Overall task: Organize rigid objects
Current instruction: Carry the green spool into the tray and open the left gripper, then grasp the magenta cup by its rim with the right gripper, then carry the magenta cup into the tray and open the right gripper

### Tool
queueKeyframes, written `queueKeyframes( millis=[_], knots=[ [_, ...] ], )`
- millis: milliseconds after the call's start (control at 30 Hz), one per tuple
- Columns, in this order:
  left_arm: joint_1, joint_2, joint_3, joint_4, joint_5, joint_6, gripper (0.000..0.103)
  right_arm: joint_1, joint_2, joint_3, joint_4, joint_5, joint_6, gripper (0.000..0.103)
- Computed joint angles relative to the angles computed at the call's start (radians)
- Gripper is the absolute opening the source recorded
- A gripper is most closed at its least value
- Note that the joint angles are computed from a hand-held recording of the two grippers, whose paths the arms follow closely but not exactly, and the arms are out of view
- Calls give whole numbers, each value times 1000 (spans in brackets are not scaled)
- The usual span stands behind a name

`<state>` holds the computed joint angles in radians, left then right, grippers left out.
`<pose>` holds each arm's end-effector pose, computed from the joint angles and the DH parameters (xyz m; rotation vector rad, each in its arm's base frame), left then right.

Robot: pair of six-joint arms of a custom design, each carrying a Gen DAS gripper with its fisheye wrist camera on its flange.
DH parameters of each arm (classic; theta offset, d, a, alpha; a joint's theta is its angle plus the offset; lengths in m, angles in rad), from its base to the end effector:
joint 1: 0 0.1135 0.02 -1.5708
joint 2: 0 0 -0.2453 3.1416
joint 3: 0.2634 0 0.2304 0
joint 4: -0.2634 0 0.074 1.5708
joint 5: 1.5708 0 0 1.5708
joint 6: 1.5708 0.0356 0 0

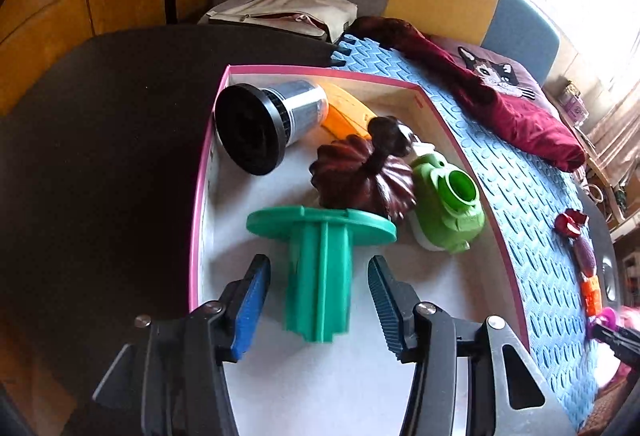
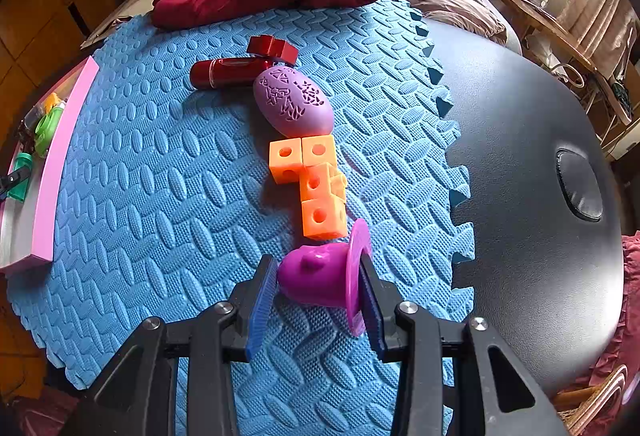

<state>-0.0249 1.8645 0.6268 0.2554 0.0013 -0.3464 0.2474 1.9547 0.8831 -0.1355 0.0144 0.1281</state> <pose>0.2812 -0.0071 0.0665 -0.4092 2.5267 -0.1448 0.3007 0.0754 0.0719 -0.1621 2.7759 0.0758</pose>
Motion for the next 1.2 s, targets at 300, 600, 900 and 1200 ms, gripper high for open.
queueKeyframes(
  millis=[300,600,900,1200],
  knots=[
    [-64,-144,-130,36,-81,-30,55,0,1,1,0,1,0,40],
    [-141,-283,-228,26,-164,-55,57,-3,-11,-16,18,-28,-4,36],
    [-154,-325,-267,27,-164,-60,57,58,-7,-15,2,4,-23,14],
    [-158,-340,-280,32,-172,-59,57,85,-81,-92,41,24,16,13]
  ],
)
